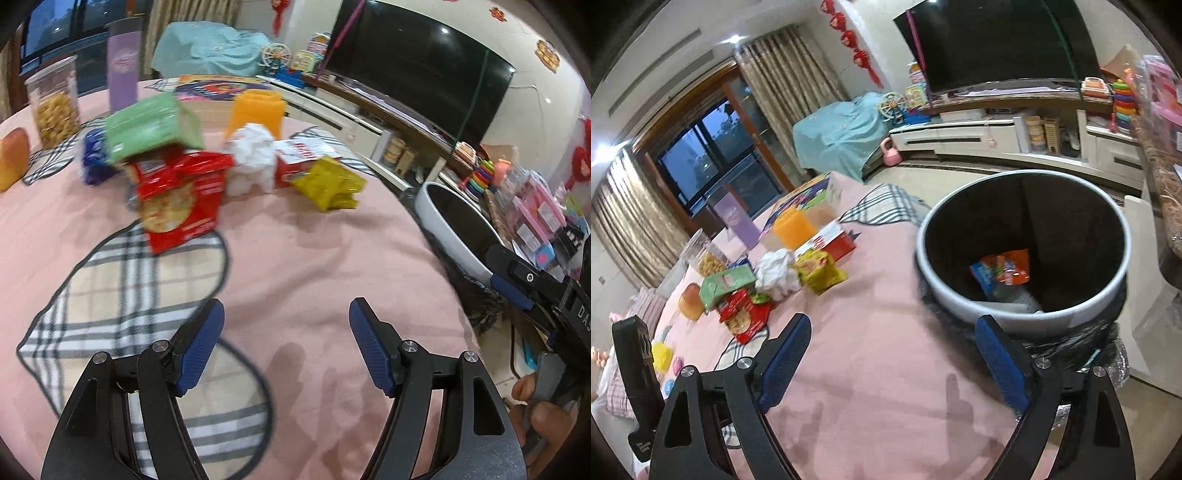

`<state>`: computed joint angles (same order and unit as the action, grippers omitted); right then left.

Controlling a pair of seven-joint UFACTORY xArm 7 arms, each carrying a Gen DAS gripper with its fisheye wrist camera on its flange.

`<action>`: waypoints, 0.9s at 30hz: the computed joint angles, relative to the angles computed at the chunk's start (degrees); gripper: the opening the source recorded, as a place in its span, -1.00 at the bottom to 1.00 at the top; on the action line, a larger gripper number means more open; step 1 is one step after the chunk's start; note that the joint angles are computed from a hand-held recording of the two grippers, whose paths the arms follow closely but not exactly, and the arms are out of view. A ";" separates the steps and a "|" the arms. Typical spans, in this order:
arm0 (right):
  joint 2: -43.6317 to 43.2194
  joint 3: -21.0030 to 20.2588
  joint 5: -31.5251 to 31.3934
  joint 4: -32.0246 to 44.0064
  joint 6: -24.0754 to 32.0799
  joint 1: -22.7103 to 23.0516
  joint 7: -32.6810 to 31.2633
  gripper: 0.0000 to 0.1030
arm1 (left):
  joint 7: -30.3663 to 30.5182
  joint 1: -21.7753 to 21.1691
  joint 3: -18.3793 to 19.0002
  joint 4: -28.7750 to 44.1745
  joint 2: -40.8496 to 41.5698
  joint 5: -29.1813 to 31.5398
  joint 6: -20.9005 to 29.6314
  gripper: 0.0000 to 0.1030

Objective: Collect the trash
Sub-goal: 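Move both tools back over the table toward the red and yellow snack bags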

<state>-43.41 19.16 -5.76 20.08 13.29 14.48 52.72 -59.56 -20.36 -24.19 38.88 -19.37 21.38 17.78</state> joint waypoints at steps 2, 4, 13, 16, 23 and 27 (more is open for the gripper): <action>1.17 0.81 -0.06 0.58 -0.42 0.31 0.30 0.78 | 0.15 -0.21 0.91 -1.79 -1.65 -0.83 -0.01 0.40; 2.42 1.82 -0.36 1.24 -0.85 0.24 0.83 0.78 | 0.54 -0.31 1.70 -3.44 -3.15 -1.99 0.02 0.40; 8.33 3.98 -2.13 4.43 -2.27 0.97 2.13 0.78 | 2.54 0.84 3.43 -9.00 -8.43 -6.64 -0.47 0.41; 10.75 4.13 -2.64 5.71 -3.01 1.49 2.04 0.79 | 3.35 1.32 3.51 -9.58 -9.18 -7.62 -0.35 0.41; 16.51 5.00 -4.54 8.87 -4.29 1.46 1.87 0.79 | 4.57 2.74 3.74 -10.68 -10.19 -8.84 -0.64 0.43; 19.37 3.83 -4.87 10.18 -4.97 2.25 0.95 0.79 | 5.31 3.62 3.89 -10.30 -9.53 -9.01 -0.71 0.44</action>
<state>-24.04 23.00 -10.63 30.26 8.32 16.73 53.66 -54.24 -16.74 -20.30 28.58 -28.90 12.37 17.07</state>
